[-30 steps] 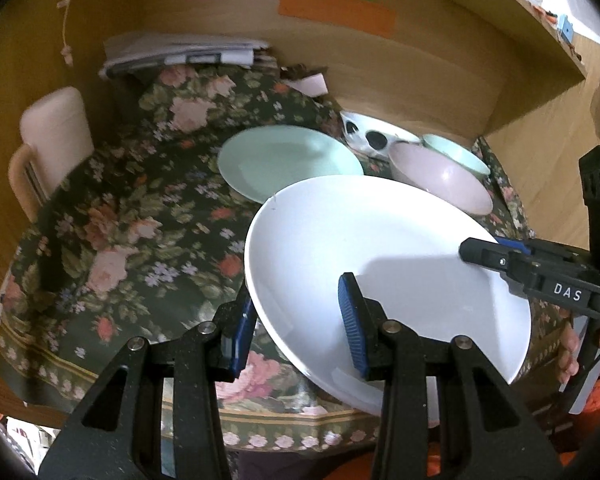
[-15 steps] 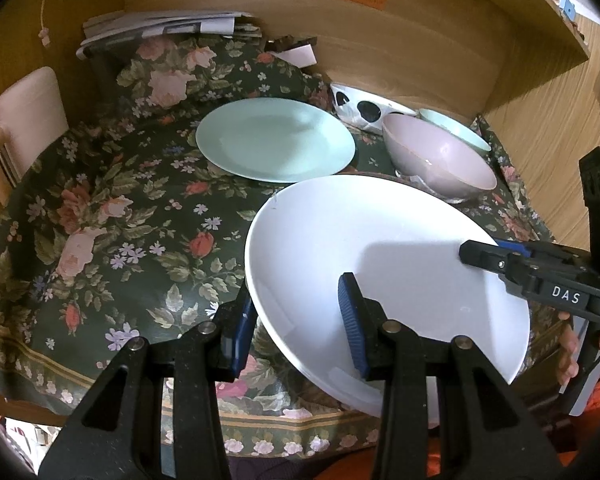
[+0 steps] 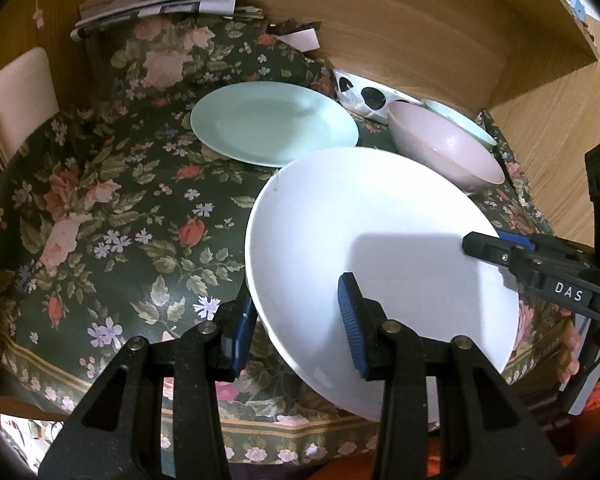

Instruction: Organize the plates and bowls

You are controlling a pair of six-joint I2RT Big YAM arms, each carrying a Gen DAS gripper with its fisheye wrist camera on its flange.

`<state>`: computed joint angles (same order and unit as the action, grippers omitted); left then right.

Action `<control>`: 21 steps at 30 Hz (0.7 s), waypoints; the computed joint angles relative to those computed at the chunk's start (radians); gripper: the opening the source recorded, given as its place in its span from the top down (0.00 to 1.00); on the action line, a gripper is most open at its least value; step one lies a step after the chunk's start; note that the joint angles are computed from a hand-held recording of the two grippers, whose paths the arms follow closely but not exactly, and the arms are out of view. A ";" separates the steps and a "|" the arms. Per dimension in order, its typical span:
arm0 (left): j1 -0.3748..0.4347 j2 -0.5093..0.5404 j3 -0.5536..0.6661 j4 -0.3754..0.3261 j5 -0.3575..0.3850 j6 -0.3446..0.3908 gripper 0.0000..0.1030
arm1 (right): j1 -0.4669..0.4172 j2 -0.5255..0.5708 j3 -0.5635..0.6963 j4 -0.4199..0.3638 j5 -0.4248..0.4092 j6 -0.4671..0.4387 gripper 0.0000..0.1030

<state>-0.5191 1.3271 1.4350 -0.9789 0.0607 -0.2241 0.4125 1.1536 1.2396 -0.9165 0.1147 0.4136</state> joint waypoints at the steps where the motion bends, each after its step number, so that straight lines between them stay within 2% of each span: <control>1: 0.000 -0.001 -0.002 0.006 0.000 -0.003 0.61 | 0.000 0.001 0.002 -0.004 0.001 -0.002 0.70; 4: 0.003 0.001 -0.002 0.010 0.007 -0.008 0.61 | -0.001 0.001 0.005 -0.013 0.014 -0.009 0.70; 8: 0.000 0.006 0.000 0.012 0.005 0.000 0.62 | 0.009 -0.008 0.012 -0.022 0.070 -0.032 0.70; 21: -0.002 0.011 0.007 0.027 -0.042 0.041 0.61 | 0.000 -0.009 0.039 -0.026 0.061 -0.029 0.69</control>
<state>-0.5206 1.3381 1.4419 -0.9515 0.0189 -0.1828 0.4130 1.1444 1.2784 -0.9422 0.1756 0.3843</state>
